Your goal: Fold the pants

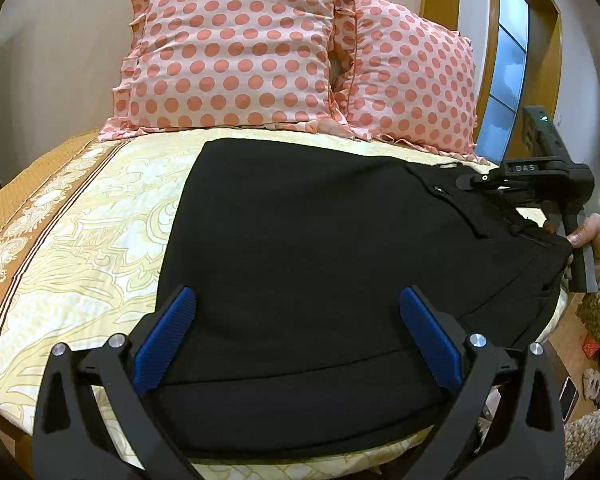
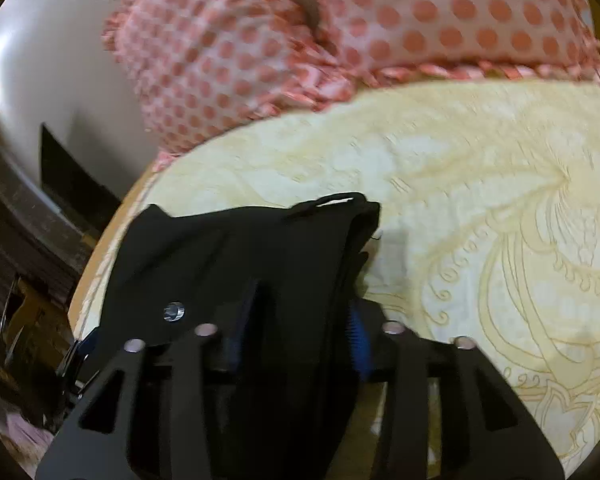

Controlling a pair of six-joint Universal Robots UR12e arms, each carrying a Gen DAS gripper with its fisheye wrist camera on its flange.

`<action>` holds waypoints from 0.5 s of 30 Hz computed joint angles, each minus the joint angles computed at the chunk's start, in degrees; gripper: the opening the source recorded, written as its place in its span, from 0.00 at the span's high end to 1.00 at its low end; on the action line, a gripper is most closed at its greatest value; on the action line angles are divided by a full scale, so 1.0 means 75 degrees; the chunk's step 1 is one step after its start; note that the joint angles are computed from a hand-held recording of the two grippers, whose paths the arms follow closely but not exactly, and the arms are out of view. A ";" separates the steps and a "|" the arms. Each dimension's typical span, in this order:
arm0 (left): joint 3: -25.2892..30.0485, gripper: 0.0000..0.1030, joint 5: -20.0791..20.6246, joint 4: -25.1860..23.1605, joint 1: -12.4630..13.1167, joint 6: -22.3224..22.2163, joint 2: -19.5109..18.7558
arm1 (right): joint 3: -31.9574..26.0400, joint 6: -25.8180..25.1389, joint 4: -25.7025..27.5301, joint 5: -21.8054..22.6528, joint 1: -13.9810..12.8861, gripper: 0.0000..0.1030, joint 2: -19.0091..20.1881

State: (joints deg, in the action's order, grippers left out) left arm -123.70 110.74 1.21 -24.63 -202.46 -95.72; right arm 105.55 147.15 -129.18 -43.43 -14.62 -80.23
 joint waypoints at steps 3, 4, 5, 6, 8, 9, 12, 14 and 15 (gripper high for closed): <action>0.0018 0.02 -0.0206 -0.0167 0.0067 -0.0170 0.0077 | 0.0111 -0.0466 -0.0161 0.0038 0.0007 0.70 -0.0127; -0.0004 0.02 -0.0569 -0.0195 0.0200 -0.0366 0.0187 | 0.0089 -0.0424 -0.0172 -0.0090 0.0032 0.70 -0.0118; -0.0054 0.02 -0.0998 -0.0088 0.0368 -0.0544 0.0298 | 0.0028 -0.0369 -0.0084 -0.0134 0.0048 0.69 -0.0069; -0.0109 0.02 -0.1430 0.0070 0.0560 -0.0736 0.0408 | -0.0023 -0.0315 0.0020 -0.0140 0.0043 0.69 -0.0029; -0.0114 0.02 -0.1795 0.0134 0.0900 -0.1113 0.0604 | -0.0114 -0.0170 0.0219 -0.0064 0.0019 0.63 0.0051; -0.0064 0.02 -0.1785 -0.0012 0.1019 -0.1214 0.0663 | -0.0127 -0.0087 0.0205 -0.0062 0.0016 0.62 0.0078; 0.0257 0.02 -0.1842 -0.0998 0.1448 -0.1371 0.0702 | -0.0154 -0.0011 0.0232 -0.0034 0.0024 0.59 0.0141; 0.0470 0.06 -0.2287 -0.1719 0.1721 -0.1393 0.0652 | -0.0183 -0.0033 0.0326 0.0043 0.0008 0.58 0.0177; 0.0572 0.14 -0.2686 -0.2022 0.1875 -0.1359 0.0595 | -0.0195 -0.0051 0.0377 0.0082 -0.0003 0.58 0.0192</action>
State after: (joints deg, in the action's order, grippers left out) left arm -119.41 90.60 -13.96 -10.56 -212.66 -91.26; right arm 104.09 146.76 -126.35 -42.82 -14.64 -78.79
